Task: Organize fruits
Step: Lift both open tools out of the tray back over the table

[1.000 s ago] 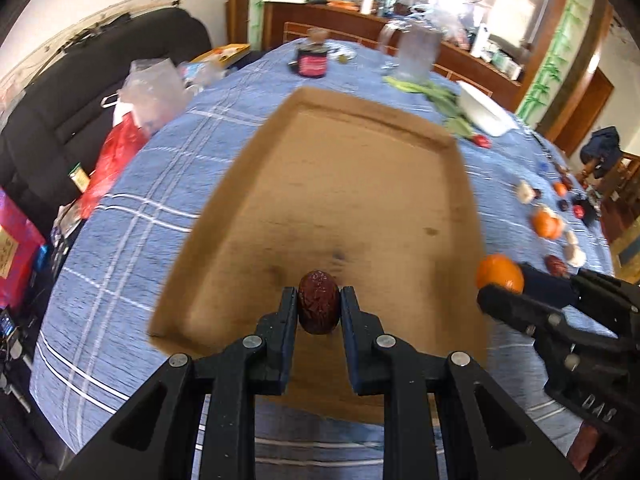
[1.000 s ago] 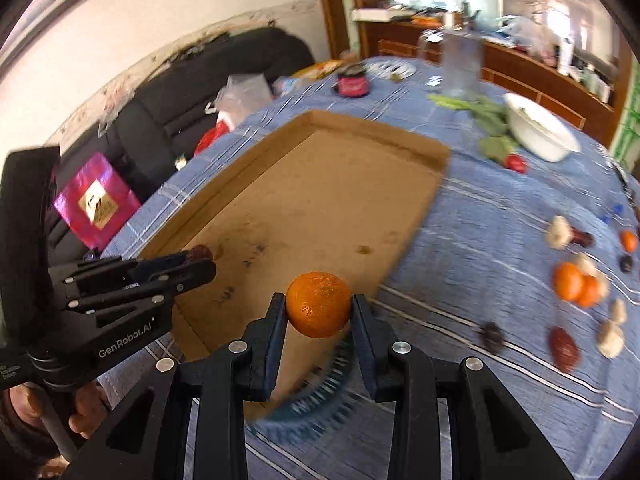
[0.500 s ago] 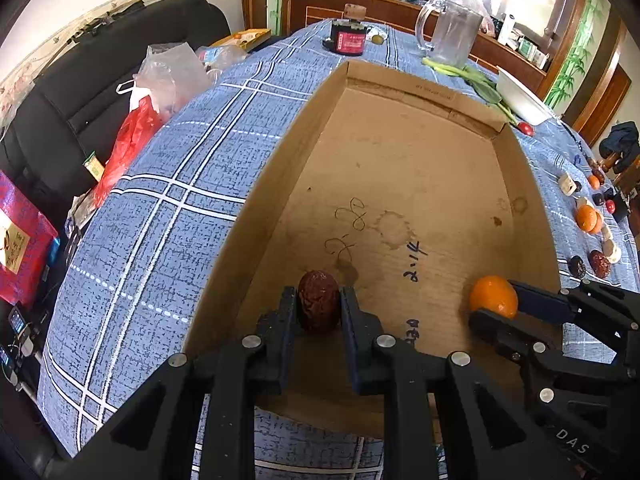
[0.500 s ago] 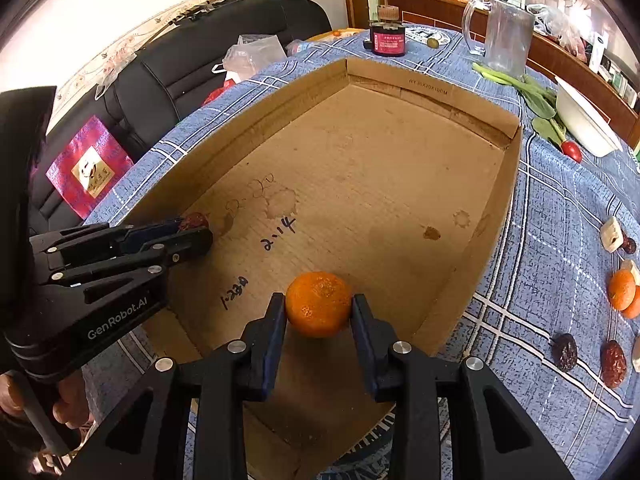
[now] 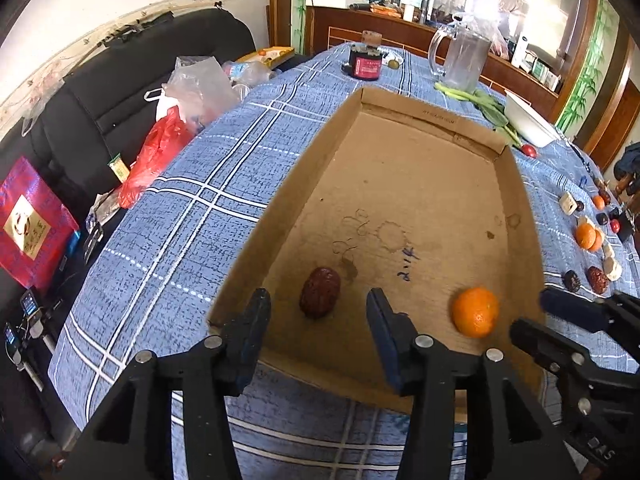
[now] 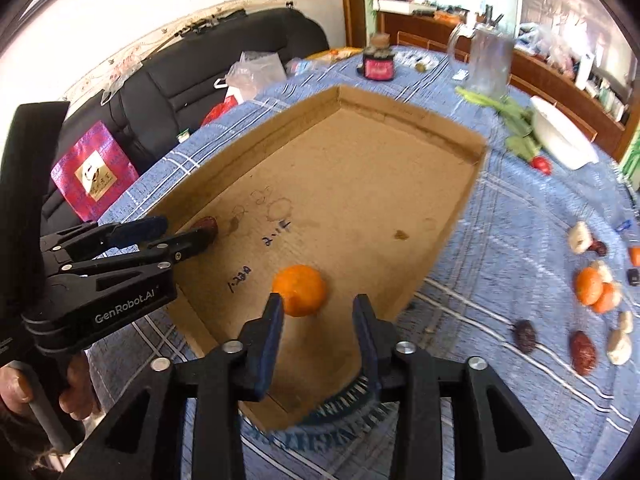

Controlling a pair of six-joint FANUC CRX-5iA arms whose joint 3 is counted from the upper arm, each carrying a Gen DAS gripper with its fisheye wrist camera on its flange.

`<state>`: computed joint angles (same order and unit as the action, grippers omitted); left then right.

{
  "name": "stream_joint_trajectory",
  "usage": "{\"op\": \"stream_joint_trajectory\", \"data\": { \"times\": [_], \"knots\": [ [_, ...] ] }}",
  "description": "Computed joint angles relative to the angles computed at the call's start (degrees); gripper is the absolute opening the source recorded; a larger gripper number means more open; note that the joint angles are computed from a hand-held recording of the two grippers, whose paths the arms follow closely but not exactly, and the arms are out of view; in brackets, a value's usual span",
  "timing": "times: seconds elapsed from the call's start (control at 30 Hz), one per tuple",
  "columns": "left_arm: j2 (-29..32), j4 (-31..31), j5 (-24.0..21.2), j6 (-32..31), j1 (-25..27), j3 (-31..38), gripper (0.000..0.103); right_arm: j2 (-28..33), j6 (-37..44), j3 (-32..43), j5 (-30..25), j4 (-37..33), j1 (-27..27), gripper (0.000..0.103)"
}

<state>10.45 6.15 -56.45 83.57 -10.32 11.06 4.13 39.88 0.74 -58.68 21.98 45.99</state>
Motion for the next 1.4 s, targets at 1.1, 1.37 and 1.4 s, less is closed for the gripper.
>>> {"op": "stream_joint_trajectory", "data": {
  "times": [1.1,1.37,1.4],
  "knots": [
    [3.5,-3.7,2.6,3.3,-24.7,8.0,0.072,-34.3,-35.2,-29.6,-26.0,26.6,9.5,0.075],
    [6.4,-6.9,-1.3,5.1,-26.5,11.7,0.072,-37.5,-34.3,-31.6,-24.5,23.6,6.6,0.078],
    [6.6,-7.0,-1.8,5.0,-26.4,11.9,0.072,-37.6,-33.7,-31.8,-23.2,23.0,5.8,0.078]
  ]
}}
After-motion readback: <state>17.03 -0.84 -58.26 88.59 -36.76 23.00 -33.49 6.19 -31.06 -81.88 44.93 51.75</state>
